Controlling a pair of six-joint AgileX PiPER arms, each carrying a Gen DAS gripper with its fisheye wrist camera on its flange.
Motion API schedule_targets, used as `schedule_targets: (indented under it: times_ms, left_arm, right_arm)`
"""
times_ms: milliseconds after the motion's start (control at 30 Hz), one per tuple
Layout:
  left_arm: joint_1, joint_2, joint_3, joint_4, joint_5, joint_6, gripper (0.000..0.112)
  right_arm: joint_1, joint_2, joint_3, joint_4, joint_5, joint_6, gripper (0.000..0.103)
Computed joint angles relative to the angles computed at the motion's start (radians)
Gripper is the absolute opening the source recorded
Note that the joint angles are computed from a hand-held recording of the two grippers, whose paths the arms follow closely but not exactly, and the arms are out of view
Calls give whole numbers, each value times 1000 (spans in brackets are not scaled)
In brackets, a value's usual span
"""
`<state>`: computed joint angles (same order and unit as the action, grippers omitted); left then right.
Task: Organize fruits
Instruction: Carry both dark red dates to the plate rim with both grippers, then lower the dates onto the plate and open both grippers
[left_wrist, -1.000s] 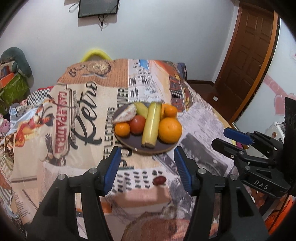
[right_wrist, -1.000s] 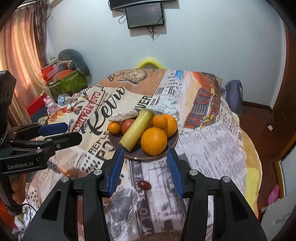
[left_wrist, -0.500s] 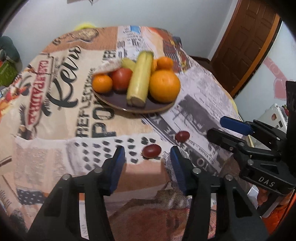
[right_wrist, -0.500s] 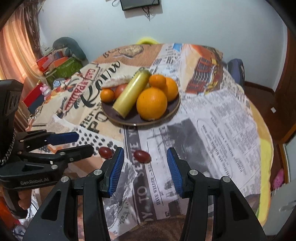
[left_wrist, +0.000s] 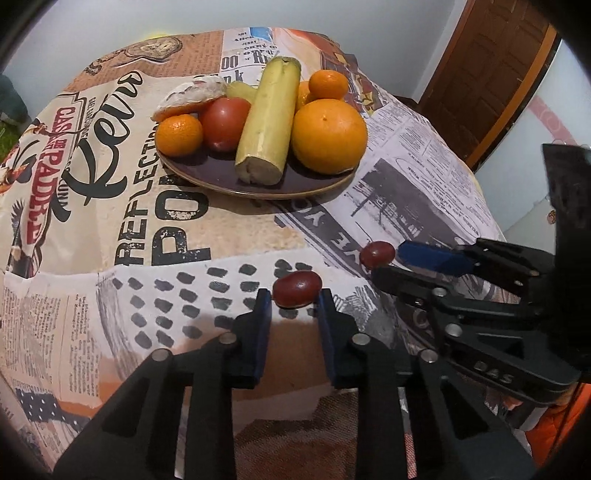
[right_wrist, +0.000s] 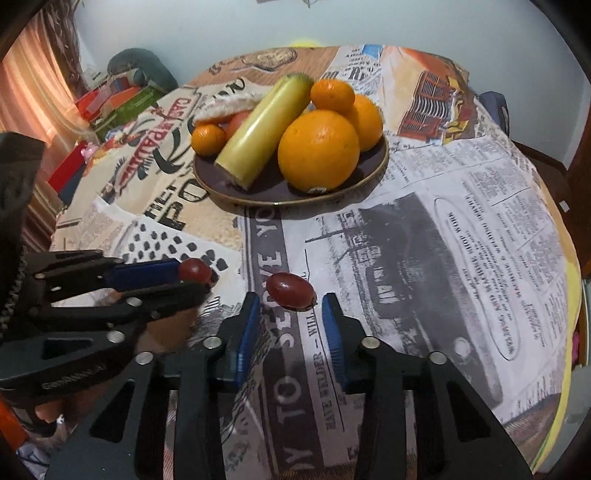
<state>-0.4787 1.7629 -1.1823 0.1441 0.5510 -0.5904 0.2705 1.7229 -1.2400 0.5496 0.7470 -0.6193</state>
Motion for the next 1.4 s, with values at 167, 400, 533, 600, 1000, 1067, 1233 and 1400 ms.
schedule_targets:
  times_ms: [167, 400, 533, 600, 1000, 1067, 1233, 1400]
  left_arm:
    - [8, -1, 3, -7, -11, 10, 23]
    - [-11, -35, 17, 53, -10, -42, 21]
    - [-10, -74, 28, 92, -6, -78, 21]
    - [-4, -89, 27, 103, -1, -84, 21]
    - [74, -135, -3, 122, 9, -68, 21]
    - [90, -126, -13, 114, 5, -56, 21]
    - [124, -94, -40, 75, -6, -10, 21]
    - [152, -44, -81, 34, -11, 46, 21]
  right_arm:
    - [4, 18, -10, 5, -12, 3, 25]
    - [-5, 6, -12, 27, -9, -24, 24]
    - [-3, -16, -17, 40, -10, -26, 24]
    - [0, -23, -24, 42, -11, -24, 24]
    - [53, 5, -130, 25, -30, 24, 24]
    - [62, 20, -145, 18, -34, 34, 24]
    - [74, 51, -166, 12, -44, 53, 24]
    - [72, 88, -193, 7, -37, 68, 25]
